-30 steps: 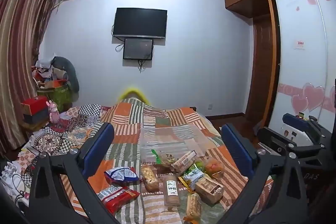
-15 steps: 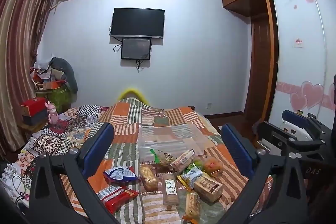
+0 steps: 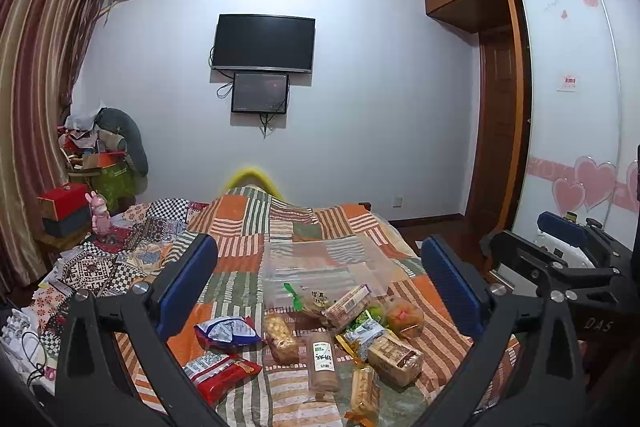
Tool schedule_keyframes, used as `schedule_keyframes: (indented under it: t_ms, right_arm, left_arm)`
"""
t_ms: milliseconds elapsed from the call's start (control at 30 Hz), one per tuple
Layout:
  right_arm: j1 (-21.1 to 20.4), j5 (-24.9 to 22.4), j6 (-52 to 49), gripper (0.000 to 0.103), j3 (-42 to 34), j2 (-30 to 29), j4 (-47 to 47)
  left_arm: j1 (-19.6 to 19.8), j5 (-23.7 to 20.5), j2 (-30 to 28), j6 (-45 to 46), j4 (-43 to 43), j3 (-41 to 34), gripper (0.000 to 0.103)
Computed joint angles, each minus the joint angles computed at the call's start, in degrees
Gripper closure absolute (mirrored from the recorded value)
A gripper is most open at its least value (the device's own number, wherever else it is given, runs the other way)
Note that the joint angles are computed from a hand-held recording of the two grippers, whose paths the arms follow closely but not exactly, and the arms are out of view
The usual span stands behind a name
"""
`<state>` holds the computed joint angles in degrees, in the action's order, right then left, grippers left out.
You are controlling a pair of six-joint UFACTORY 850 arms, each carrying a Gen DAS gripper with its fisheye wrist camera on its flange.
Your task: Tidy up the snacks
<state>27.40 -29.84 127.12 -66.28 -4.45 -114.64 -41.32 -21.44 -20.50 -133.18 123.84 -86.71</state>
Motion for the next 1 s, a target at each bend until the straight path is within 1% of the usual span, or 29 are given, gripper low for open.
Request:
schedule_keyframes:
  t_ms: [367,700,1000]
  right_arm:
    - [-0.2,0.2,0.8,0.0,0.1,0.1,-0.6]
    - [-0.1,-0.3,1.1,0.0,0.4,0.0,-1.0]
    - [-0.3,0.3,1.8,0.0,0.6,0.0,-1.5]
  left_arm:
    - [-0.2,-1.1,0.4,-2.0,1.9,0.7,0.0]
    - [-0.1,-0.8,0.2,-3.1,3.2,0.7,0.0]
    - [-0.1,-0.9,0.0,-3.4,3.6,0.7,0.0]
